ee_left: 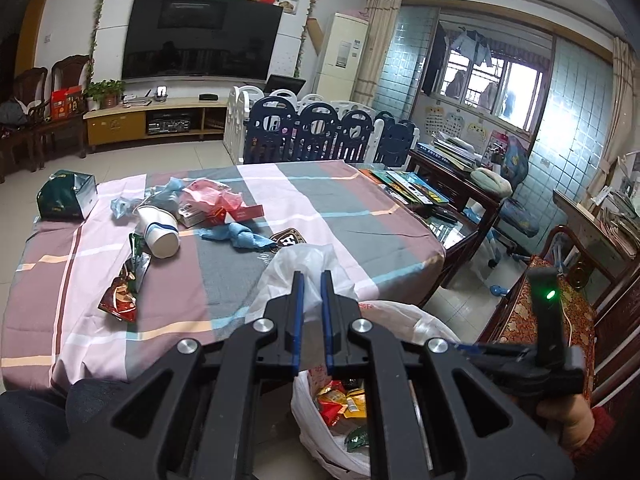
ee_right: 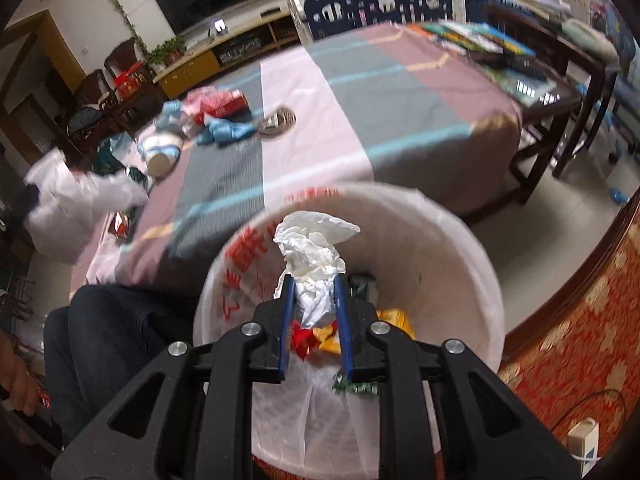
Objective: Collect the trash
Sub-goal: 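Carry the plastic bag and tissue over the wastebasket and open both tools, then grasp the green hazelnut wafer bag with the left tool while the right tool grasps the blue cloth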
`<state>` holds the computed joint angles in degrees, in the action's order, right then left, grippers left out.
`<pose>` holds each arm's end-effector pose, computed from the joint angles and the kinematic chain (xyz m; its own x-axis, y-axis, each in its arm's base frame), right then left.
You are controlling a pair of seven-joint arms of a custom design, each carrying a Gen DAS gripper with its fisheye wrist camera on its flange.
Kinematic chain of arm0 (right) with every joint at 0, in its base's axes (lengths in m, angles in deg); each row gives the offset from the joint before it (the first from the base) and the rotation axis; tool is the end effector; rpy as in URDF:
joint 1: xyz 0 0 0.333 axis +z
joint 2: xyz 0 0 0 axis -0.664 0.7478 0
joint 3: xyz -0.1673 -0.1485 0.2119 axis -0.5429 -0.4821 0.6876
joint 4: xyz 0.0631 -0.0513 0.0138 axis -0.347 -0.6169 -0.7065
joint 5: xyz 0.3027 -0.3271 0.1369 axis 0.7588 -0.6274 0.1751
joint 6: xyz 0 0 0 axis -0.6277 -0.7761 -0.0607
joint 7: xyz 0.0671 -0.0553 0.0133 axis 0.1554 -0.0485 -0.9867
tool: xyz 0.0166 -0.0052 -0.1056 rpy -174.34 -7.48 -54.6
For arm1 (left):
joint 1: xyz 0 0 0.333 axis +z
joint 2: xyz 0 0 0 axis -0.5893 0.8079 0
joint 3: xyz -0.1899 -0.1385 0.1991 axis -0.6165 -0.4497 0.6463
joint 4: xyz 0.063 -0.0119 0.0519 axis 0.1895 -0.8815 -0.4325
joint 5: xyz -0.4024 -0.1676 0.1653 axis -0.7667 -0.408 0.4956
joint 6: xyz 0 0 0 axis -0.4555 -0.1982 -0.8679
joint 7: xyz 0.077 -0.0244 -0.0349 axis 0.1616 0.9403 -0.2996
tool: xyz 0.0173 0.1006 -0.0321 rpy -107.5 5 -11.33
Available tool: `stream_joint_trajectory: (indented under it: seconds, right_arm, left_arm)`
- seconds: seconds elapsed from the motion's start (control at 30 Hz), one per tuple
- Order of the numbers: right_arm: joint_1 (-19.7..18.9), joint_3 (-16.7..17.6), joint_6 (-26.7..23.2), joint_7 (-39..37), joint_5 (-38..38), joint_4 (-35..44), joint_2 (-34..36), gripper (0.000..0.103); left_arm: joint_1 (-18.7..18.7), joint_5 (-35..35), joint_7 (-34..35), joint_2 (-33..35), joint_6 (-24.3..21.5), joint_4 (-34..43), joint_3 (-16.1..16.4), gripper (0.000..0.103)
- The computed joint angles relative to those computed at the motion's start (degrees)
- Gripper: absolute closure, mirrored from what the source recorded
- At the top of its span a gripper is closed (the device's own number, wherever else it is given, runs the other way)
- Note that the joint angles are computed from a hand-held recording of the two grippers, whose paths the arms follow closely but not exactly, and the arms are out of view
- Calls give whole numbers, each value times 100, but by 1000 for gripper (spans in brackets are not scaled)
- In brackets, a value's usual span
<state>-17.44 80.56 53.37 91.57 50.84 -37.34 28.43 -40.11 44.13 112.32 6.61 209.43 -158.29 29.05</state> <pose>0.5075 0.2730 0.5420 0.1804 -0.9459 -0.2696 -0.8729 -0.0277 -0.4872 0.4480 -0.0663 0.6080 -0.0952 -0.9753 0.1993 -0.5499 -0.1154 -0.8272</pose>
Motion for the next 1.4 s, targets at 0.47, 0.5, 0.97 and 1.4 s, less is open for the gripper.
stream_joint_trajectory:
  seconds: [0.47,0.5,0.97,1.4]
  right_arm:
    - [-385,-186,549,707,257,-334,-552,28]
    - [-416,-203,625,794,200,-367,-603,28]
    - [-355,-310,508,1041,-100,-221,-232,27]
    - [-130,199,238,158,-76,2063,1930,27]
  left_arm:
    - [-1257,-1399,1206,724,-959,556,977,94]
    - [-1394,-1644,1433,887,-1116,664,1061,94]
    - [379,-251,847,1383,-232,582,-378,16]
    - [1802,651,-1965,3234,-788,2029,338,13]
